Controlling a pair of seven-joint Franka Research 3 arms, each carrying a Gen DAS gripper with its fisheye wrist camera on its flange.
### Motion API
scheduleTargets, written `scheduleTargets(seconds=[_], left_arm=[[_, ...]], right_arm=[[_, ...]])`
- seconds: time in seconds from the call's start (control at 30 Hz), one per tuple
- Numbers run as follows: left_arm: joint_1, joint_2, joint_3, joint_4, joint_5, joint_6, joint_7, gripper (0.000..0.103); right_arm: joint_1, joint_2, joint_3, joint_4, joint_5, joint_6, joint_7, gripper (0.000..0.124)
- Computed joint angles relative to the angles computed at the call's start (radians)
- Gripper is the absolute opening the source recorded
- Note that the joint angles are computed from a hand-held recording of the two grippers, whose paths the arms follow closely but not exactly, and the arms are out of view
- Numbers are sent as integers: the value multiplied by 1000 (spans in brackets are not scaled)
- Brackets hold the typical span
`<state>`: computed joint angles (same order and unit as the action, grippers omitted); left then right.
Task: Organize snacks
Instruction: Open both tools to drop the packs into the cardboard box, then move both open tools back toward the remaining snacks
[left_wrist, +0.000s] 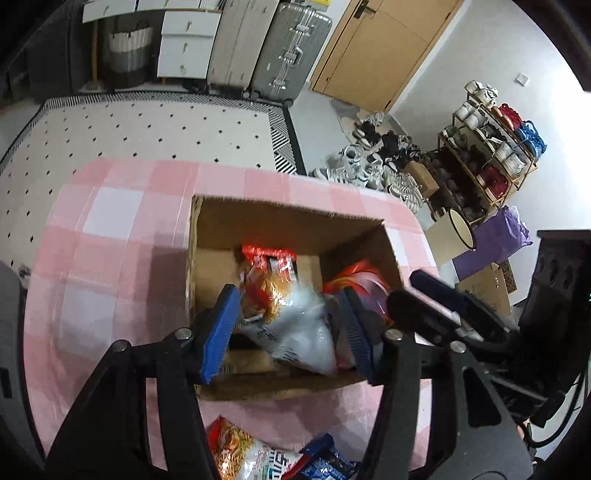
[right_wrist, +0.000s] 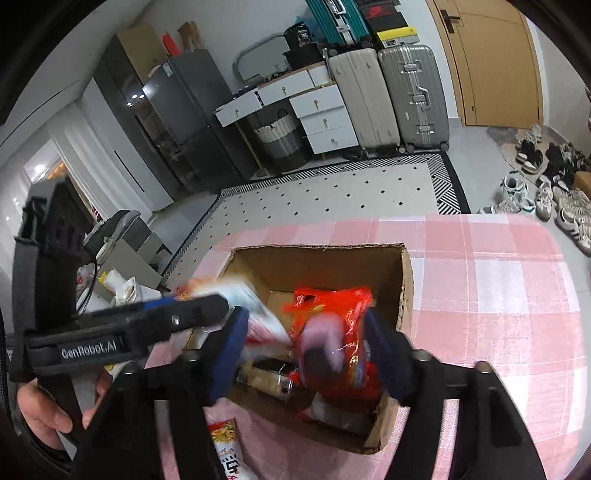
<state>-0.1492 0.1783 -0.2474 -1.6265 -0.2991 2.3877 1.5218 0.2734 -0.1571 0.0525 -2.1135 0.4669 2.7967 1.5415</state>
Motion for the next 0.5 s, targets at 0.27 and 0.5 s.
scheduleTargets(seconds=[0.27,0.5], left_arm=[[-15,-154,11,-183,11,126,13,78],[-85,-361,65,-350,-65,115,52,79]], right_arm=[[-2,-76,17,-55,-41,48,16,76],[1,-208,40,-128,-95,46,64,88]])
